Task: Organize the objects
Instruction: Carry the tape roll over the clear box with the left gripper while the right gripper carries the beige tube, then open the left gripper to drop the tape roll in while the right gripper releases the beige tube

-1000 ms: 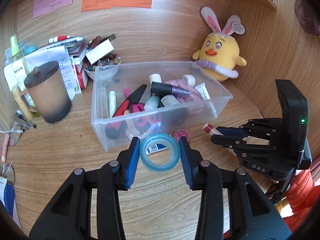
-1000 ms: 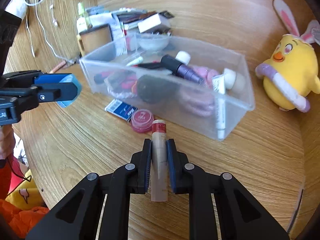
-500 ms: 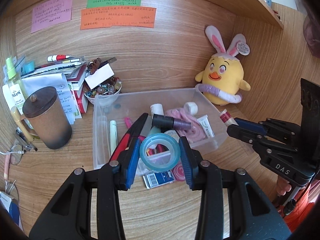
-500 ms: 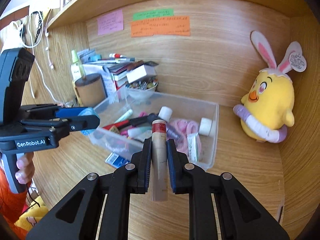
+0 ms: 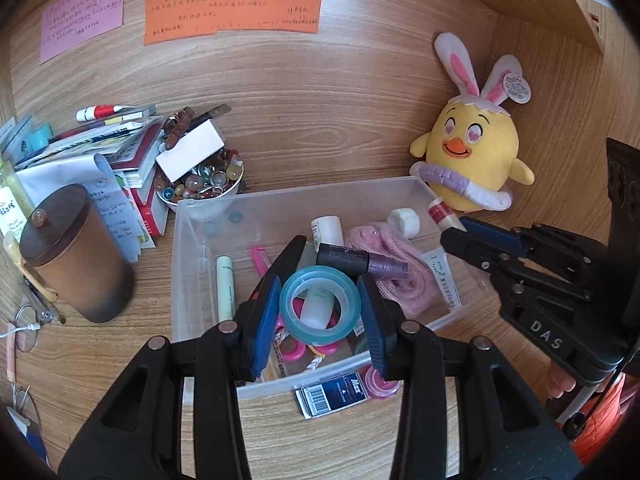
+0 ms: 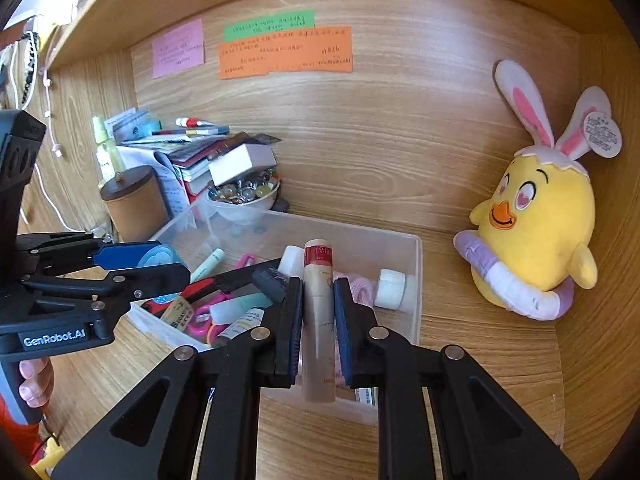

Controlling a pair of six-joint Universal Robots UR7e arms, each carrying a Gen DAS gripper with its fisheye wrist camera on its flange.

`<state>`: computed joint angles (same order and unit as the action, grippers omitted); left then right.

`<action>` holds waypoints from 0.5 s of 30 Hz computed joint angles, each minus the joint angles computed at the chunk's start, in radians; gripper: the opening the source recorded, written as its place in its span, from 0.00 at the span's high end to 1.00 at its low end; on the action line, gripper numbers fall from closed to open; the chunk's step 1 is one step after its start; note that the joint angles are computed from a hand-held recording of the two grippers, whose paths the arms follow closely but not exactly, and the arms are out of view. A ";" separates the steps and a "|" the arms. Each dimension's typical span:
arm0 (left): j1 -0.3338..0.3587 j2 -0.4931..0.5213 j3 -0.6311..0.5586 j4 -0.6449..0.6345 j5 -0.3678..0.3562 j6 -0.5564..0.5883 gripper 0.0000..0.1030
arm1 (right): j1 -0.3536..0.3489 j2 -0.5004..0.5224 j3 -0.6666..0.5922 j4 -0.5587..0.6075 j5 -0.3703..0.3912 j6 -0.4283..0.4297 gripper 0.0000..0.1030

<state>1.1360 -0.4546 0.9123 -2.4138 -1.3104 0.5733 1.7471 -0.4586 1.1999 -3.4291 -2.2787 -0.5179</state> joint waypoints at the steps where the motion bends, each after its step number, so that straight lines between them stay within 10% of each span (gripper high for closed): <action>1: 0.000 0.008 -0.010 0.006 0.003 0.000 0.62 | -0.005 0.004 -0.010 0.020 0.002 0.010 0.86; 15: -0.001 0.018 0.004 -0.013 0.016 0.032 0.59 | -0.031 0.025 -0.045 0.140 0.002 0.043 0.86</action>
<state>1.1351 -0.4363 0.9164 -2.4265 -1.2940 0.6058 1.7161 -0.4339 1.1549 -3.2888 -2.2768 -0.4745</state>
